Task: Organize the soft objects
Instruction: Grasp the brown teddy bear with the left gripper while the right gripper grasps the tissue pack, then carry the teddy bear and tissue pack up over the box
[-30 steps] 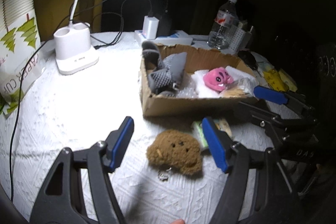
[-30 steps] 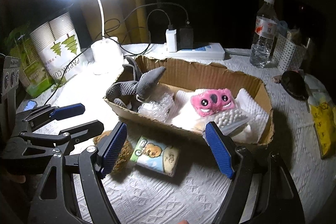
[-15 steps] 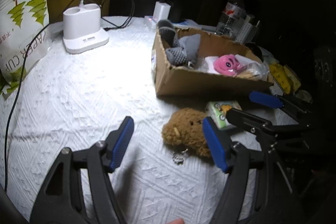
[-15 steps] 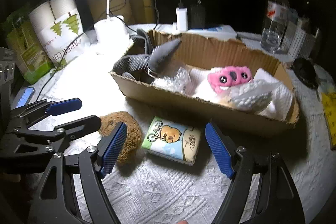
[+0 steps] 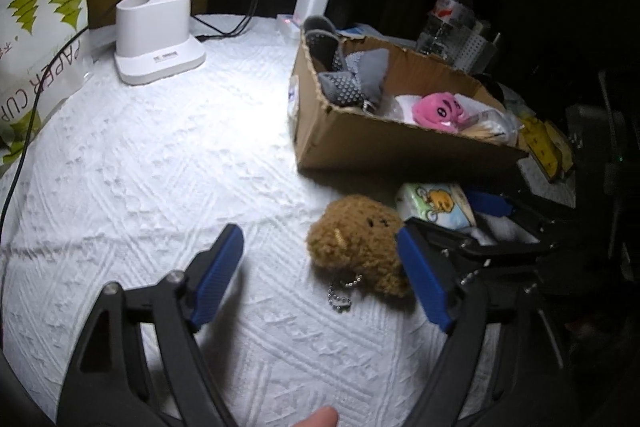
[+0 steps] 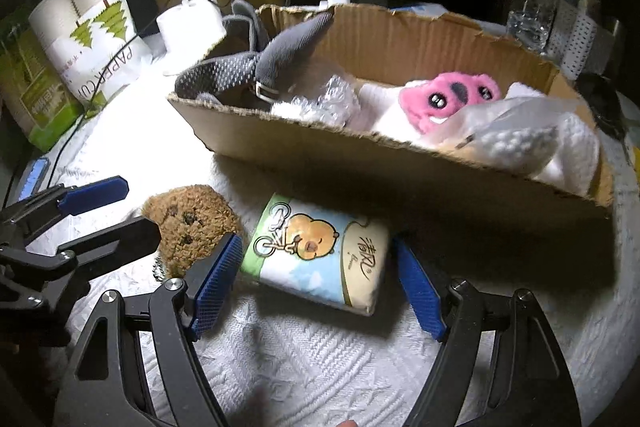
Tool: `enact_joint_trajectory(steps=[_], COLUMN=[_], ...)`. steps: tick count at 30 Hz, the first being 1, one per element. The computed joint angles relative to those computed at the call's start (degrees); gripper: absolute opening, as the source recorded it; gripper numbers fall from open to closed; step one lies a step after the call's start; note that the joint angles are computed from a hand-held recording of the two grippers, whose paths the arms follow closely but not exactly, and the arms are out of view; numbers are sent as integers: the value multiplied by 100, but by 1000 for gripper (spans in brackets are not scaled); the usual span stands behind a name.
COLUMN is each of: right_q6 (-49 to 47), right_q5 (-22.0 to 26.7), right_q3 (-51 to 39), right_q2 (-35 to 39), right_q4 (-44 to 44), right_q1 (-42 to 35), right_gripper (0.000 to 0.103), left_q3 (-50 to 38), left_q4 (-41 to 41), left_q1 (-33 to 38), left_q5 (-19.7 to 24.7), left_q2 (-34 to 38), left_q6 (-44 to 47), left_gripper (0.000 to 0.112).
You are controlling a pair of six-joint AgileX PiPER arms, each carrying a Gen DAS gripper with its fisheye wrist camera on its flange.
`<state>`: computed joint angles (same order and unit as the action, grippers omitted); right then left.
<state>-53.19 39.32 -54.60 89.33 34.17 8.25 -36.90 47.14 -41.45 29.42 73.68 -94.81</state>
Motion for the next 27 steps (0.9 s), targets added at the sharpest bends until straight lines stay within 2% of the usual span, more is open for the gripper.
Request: enact_joint_trajectory(steps=[6, 11, 16, 19, 21, 27], right_q6=[-331, -686, -1066, -1239, -1358, -1596], right_q5=[226, 464, 729, 883, 994, 1291], right_q3=[-40, -68, -132, -214, -264, -461], right_q2=[11, -44, -63, -38, -46, -40], right_q4=[174, 321, 494, 590, 657, 822], right_q1=[-325, -793, -1282, -1548, -1717, -2122], right_gripper=[76, 76, 76, 76, 76, 76], left_q3=[-308, -797, -1220, -1305, -1351, -1509], left_q4=[-128, -519, -492, -437, -386, -447], left_q1=[-60, -63, -197, -207, -250, -378], left_q5=[-25, -11, 370, 353, 429, 526], left_q2=[365, 943, 1411, 1500, 1538, 1552], left_q6=[195, 768, 847, 836, 782, 750], left_gripper=[81, 81, 81, 80, 64, 58])
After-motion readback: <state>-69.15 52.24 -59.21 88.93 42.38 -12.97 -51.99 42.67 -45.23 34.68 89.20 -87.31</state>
